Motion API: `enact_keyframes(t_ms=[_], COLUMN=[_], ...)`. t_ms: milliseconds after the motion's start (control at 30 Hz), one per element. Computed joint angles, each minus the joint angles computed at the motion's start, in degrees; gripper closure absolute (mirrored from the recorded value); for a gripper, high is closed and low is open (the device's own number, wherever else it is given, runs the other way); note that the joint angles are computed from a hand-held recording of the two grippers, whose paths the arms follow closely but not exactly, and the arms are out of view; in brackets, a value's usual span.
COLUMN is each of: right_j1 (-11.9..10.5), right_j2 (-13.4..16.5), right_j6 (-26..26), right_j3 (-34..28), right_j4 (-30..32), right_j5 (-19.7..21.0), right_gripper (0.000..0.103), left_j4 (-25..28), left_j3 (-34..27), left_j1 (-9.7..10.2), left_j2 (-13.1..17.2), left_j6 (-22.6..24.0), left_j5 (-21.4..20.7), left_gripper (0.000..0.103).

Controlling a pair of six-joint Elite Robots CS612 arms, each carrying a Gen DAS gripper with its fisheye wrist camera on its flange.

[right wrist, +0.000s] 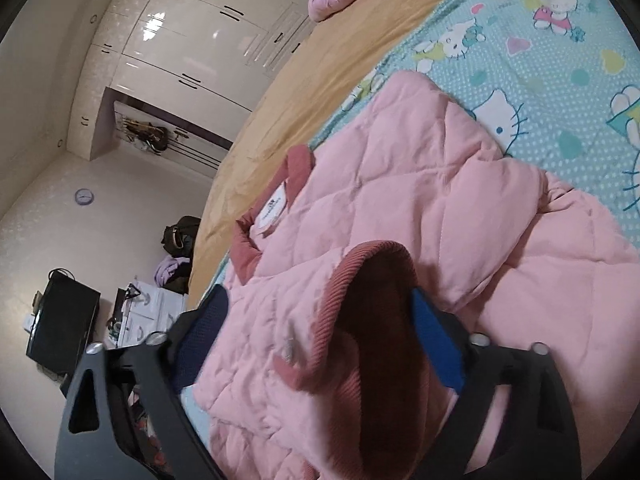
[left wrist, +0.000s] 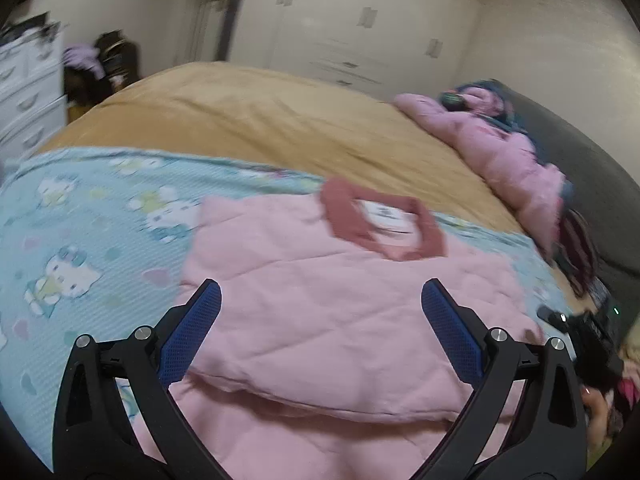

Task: Fold large clothes
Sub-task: 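Bring the right gripper to the folded sleeve cuff, then grasp the corduroy cuff with the right gripper, lay it flat, release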

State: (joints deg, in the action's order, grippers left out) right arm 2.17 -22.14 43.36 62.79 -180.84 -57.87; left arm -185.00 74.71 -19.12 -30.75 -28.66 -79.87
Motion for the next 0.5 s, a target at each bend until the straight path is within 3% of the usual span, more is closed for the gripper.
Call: enact_keyframes(t_ms=[33,100,200,500], right_j1=[0.18,0.48,1.21,3.69], right_j2=[0.26,0.46,0.0,-2.26], right_j6=[-1.64,-4.95,-8.89,-34.93], right_j3=[-0.54,-1.32,-1.87,-9.36], right_j4=[0.6,2.07,0.55,3.52], right_j5=[-0.37,-1.41,-3.82,-7.27], right_gripper=[0.039,0.075,0.092,0.097], left_j4=[0.68,2.05,1.53,-2.83], left_j3=[-0.21,-0.59,-0.5,-0.2], left_j1=[0.22,0.55,1.08,2.11], left_j2=[0.22,0.51,0.76,1.56], left_j6=[-0.89,-2.33,-5.51,-10.42], left_j5=[-0.09,-0.15,-0.67,-2.36], left_gripper=[0.009,0.009,0.009,0.009])
